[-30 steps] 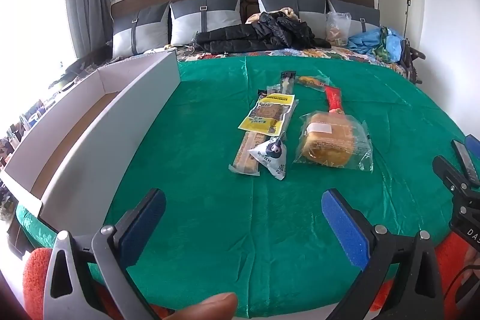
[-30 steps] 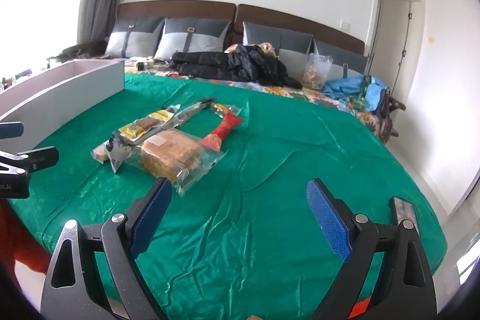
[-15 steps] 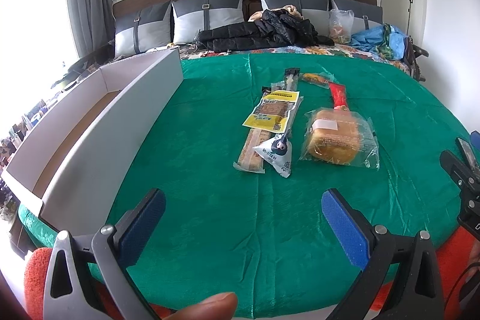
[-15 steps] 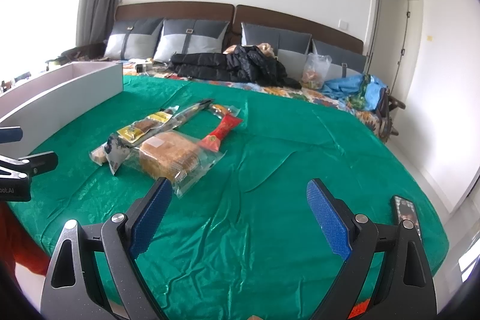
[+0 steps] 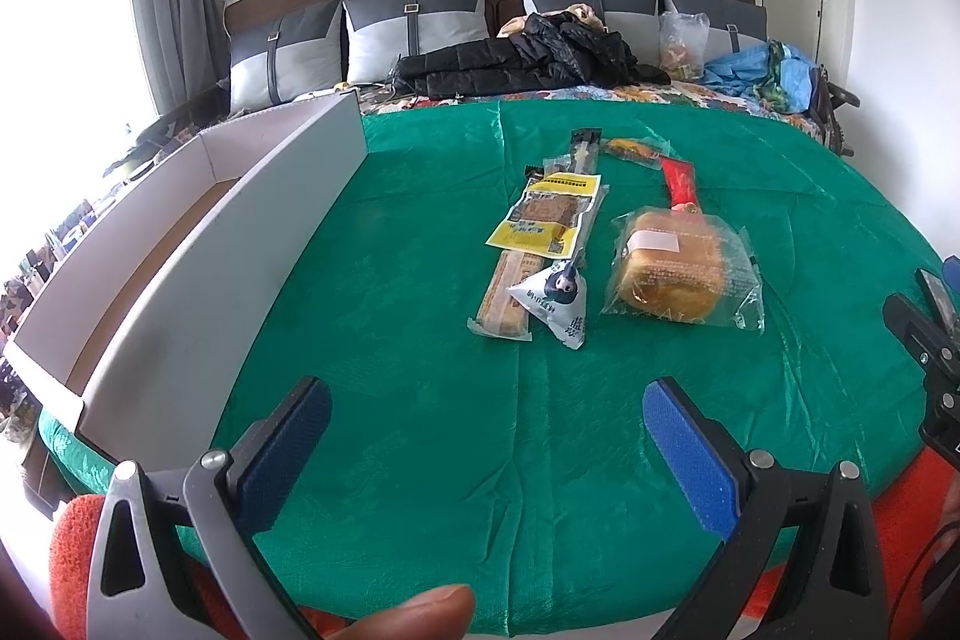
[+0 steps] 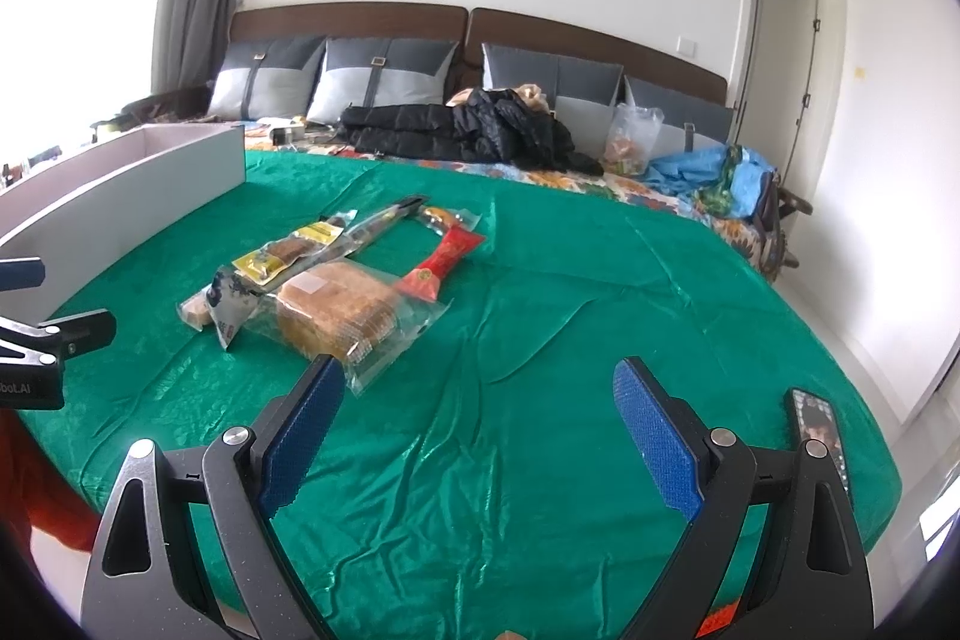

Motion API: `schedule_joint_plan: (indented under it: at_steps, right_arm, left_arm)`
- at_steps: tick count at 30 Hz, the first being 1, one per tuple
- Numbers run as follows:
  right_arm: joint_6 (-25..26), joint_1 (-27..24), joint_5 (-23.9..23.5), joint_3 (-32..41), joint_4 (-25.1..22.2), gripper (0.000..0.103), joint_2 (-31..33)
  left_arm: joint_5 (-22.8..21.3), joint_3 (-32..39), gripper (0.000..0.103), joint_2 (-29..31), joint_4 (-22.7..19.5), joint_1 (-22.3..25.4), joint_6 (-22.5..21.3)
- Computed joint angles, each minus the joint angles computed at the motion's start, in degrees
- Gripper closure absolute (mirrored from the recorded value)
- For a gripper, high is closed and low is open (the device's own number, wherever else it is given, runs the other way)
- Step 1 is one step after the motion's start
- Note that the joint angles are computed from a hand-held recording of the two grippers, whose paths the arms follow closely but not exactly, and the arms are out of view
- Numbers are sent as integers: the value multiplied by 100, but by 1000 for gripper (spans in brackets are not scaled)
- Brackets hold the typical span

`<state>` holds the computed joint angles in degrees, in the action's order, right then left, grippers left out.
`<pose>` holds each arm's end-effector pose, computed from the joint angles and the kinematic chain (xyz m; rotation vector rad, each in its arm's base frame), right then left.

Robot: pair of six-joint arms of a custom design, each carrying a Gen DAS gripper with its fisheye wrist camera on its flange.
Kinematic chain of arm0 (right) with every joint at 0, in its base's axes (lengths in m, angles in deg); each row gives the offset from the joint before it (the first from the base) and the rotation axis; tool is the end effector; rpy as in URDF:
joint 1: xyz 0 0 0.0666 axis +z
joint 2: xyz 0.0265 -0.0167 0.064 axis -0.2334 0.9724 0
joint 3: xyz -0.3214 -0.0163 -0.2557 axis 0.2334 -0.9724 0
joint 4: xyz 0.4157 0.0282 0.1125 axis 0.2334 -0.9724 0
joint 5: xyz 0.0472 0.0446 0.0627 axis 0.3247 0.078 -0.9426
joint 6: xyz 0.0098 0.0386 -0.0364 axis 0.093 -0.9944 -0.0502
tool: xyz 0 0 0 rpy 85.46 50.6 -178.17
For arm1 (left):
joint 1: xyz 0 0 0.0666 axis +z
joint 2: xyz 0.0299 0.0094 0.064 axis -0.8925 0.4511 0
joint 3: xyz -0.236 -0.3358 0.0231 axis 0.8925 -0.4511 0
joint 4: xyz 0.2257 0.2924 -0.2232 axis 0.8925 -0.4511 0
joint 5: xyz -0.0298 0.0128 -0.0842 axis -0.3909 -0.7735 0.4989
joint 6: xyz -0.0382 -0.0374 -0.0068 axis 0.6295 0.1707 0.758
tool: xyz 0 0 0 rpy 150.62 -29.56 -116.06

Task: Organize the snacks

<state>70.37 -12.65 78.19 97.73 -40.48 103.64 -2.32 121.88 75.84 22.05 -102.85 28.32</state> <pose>0.3658 0.0069 0.5182 -0.2582 2.0234 -0.0629 0.3362 -0.2553 0.5540 -0.0098 2.3087 0.0831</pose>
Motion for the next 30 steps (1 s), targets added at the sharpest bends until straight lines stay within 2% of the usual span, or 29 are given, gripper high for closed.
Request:
schedule_joint_plan:
  at_steps: [30]
  right_arm:
    - [4,29,18,-8,-17,10,72]
  left_arm:
    - [29,-30,0,26,-38,32,22]
